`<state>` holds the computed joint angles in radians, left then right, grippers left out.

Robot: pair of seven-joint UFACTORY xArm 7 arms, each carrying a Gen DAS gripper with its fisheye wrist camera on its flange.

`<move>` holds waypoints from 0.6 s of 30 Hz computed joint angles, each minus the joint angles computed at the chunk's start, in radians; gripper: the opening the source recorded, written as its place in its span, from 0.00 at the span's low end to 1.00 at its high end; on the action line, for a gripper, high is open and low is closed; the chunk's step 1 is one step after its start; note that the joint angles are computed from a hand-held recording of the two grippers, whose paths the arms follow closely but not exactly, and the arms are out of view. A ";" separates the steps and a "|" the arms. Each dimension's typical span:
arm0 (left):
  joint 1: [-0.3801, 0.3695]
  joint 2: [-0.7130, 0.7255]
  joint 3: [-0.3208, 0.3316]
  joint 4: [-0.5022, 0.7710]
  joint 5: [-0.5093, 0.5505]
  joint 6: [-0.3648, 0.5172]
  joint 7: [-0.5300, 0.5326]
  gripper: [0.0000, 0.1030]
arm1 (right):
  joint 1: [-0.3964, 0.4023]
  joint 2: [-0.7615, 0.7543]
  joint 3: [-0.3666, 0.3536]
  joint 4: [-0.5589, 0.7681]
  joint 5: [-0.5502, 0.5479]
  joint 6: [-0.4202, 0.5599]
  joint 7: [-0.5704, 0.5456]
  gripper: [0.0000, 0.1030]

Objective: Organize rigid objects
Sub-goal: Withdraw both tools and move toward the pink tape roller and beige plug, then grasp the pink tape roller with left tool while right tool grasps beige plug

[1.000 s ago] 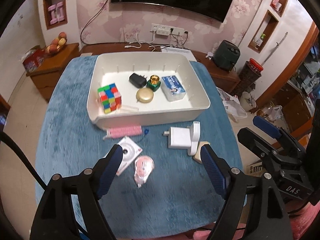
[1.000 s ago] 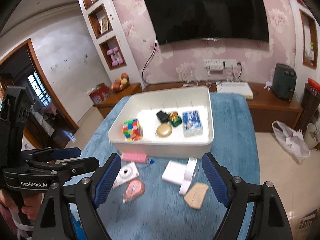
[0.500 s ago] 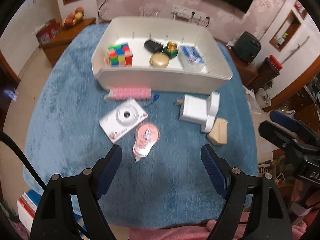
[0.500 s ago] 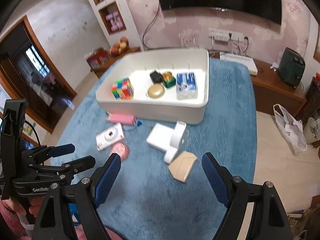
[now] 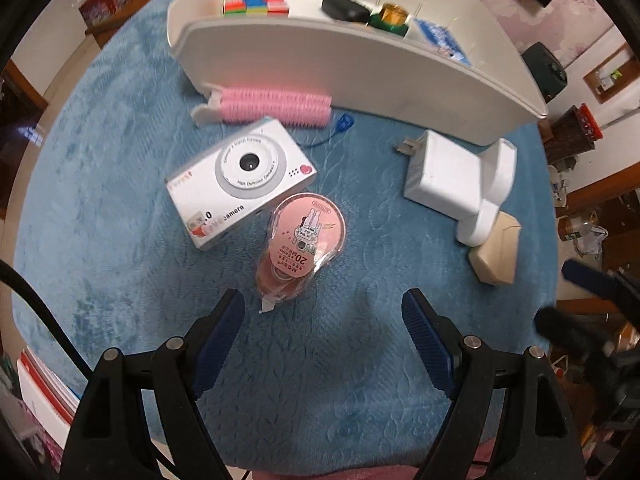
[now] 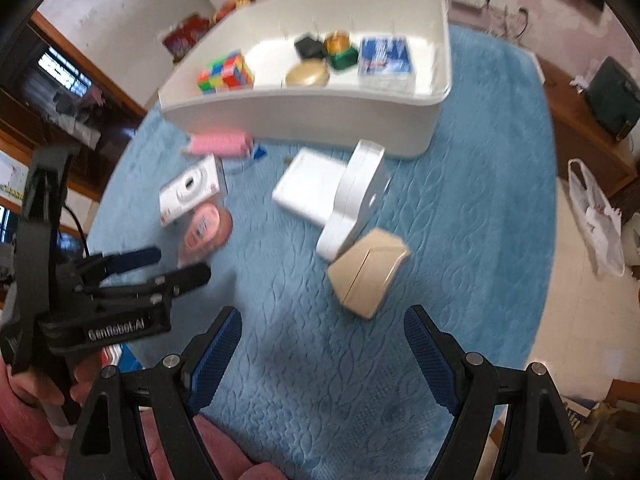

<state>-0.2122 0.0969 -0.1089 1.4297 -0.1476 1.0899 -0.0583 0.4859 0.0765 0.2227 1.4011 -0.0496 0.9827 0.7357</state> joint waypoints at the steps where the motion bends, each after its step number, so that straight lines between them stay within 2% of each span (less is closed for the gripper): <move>1: -0.001 0.010 0.000 0.007 0.002 0.006 -0.005 0.81 | -0.001 0.016 0.000 0.011 0.012 0.018 -0.006 0.81; 9: -0.003 0.110 0.003 0.107 0.021 0.089 -0.037 0.81 | -0.007 0.083 -0.017 0.046 0.050 0.093 0.029 0.81; 18: -0.018 0.195 0.004 0.211 0.055 0.161 -0.061 0.81 | -0.014 0.096 -0.031 0.031 0.042 0.087 0.122 0.81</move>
<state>-0.2298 0.2924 -0.1050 1.6409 -0.0925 1.2507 -0.1194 0.4719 0.1723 0.1915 1.4318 -0.0079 1.0701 0.8580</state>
